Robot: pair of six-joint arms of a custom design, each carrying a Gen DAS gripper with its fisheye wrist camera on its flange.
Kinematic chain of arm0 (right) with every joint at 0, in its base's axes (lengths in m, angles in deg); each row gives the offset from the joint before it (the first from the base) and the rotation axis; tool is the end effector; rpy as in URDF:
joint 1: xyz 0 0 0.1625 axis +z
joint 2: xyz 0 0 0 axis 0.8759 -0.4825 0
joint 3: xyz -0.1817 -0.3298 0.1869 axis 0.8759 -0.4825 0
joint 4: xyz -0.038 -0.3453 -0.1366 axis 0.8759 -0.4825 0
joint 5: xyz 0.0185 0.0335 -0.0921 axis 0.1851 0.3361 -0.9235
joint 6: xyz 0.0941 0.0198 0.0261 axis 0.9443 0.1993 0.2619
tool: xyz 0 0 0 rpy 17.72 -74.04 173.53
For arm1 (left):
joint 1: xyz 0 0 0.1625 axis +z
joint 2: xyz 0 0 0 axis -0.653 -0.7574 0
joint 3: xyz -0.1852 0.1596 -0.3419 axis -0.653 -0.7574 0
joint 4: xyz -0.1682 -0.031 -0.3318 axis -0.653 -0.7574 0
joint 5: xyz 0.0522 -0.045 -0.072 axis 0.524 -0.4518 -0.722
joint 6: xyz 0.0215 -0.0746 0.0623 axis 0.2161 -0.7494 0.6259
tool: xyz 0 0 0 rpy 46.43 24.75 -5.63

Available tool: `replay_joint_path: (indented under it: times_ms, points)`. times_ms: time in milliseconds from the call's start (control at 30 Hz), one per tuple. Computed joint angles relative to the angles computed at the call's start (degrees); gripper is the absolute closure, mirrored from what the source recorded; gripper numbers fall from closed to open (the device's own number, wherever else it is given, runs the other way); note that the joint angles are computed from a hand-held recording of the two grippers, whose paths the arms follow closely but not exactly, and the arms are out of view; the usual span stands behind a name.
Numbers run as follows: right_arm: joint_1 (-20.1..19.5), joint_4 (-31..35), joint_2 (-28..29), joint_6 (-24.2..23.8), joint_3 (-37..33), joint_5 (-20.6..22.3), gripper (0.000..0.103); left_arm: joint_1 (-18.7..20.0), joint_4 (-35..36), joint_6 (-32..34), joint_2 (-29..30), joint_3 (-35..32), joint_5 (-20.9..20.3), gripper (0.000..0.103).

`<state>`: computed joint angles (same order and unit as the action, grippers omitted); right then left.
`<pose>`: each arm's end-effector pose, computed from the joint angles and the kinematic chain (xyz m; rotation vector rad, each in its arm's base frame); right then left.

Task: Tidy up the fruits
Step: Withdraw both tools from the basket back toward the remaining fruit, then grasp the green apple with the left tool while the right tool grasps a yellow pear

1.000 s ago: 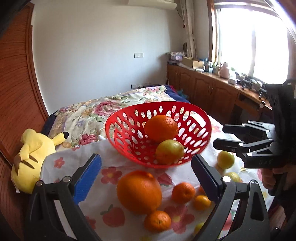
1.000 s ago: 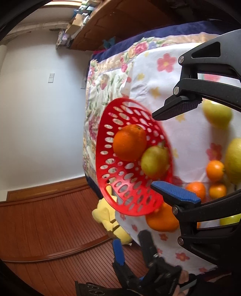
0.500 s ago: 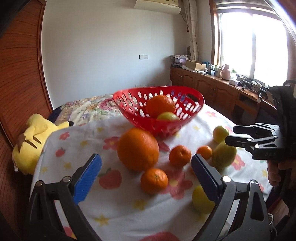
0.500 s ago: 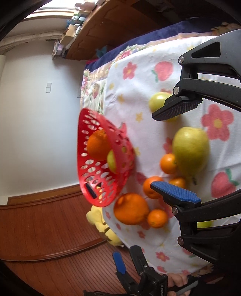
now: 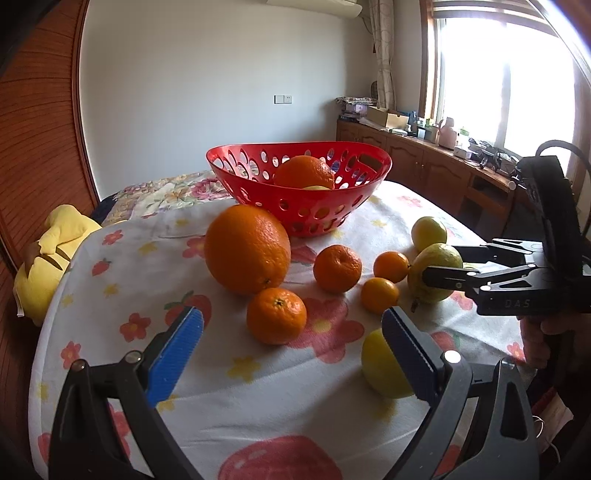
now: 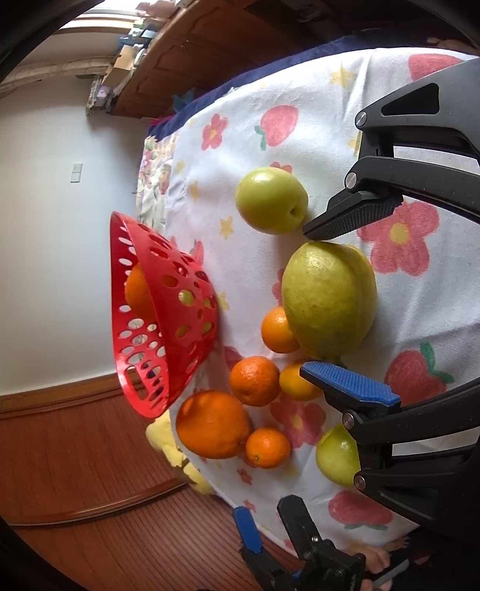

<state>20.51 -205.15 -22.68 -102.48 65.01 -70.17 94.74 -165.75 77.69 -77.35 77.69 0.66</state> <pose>0.0127 -0.5625 0.1812 0.3056 -2.3206 0.8436 -0.2240 -0.6088 -0.0302 1.1523 2.3856 -0.8128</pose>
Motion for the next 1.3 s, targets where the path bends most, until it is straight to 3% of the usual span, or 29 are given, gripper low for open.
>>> replay_joint_path:
  times_ms: [300, 867, 1000, 1067, 1300]
  points:
    - [-0.57, 3.25, -0.64, 1.10, -0.04, 1.24, 0.032, -0.62, 1.71, -0.77, 0.10, 0.55, -0.89, 0.005]
    - [-1.73, -2.78, -1.64, 0.09, 3.68, 3.09, 0.033, -1.51, 6.52, -1.31, 1.19, -0.50, -2.97, 0.006]
    - [-1.74, -5.17, -0.81, -1.24, 4.03, 3.15, 0.033, -1.55, 7.32, -1.90, 1.36, -0.52, -2.73, 0.009]
    - [-1.82, -5.68, -0.71, -1.47, 4.16, 3.36, 0.032, -1.40, 8.08, -2.17, 1.41, -0.67, -3.16, 0.016]
    - [-1.73, -6.07, -0.18, -2.42, 3.97, 3.06, 0.032, -1.33, 9.66, -2.19, 1.82, -0.97, -3.81, 0.018]
